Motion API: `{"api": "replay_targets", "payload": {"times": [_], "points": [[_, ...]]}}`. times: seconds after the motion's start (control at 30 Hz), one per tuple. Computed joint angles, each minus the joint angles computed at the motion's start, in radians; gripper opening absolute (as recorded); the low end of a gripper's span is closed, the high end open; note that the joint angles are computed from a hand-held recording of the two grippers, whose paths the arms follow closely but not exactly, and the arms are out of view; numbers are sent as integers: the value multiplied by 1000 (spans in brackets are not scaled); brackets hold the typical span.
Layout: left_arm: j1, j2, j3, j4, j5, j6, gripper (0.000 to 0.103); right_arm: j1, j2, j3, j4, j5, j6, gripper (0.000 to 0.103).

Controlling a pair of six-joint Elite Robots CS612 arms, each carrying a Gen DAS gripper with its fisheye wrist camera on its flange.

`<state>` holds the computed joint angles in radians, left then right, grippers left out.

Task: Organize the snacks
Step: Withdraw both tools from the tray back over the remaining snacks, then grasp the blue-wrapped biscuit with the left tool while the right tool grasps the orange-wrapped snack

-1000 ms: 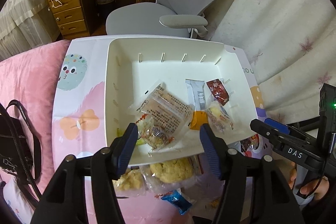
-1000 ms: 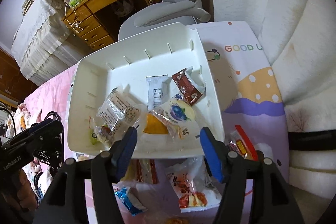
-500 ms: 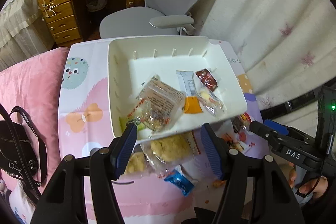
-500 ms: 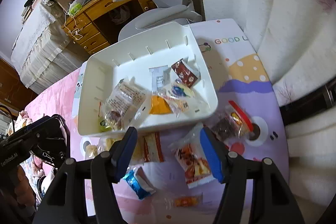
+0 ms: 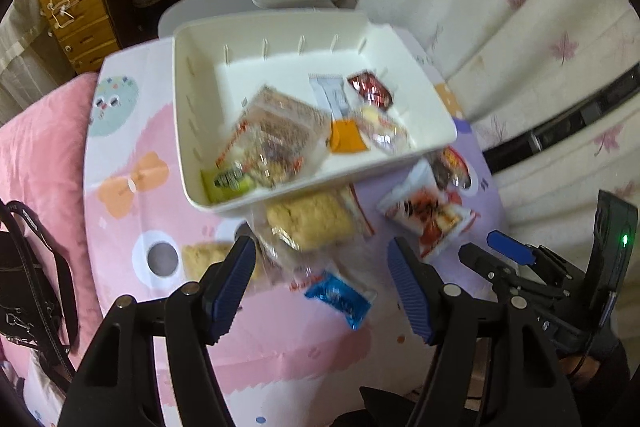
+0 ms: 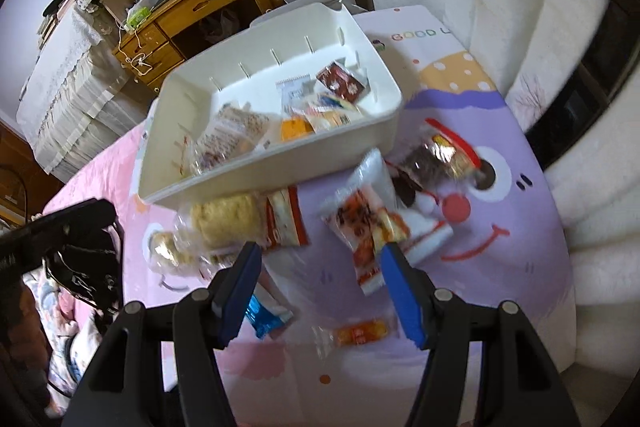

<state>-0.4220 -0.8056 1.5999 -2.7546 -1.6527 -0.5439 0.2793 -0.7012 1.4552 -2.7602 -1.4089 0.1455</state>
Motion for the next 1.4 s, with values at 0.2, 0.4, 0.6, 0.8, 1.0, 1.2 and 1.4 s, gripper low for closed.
{"api": "replay_targets", "payload": {"times": [0.2,0.4,0.6,0.8,1.0,1.2,1.4], "points": [[-5,27,-16,61,-59,43,72,4,-13,100,-130,-28,-6,63],[-18,72,-60,170,-109,68,72,15,-5,157,-246,-52,-33,63],[-28,116,-100,248,-124,29,75,25,16,184,-353,-77,-37,63],[-30,159,-144,319,-150,-7,75,34,45,187,-392,-118,-37,65],[-37,194,-193,396,-165,9,75,38,69,181,-397,-151,-33,68],[-41,216,-225,427,-161,-5,75,40,90,172,-408,-168,-79,69],[-46,223,-232,413,-142,-37,74,37,104,160,-402,-165,-108,69]]}}
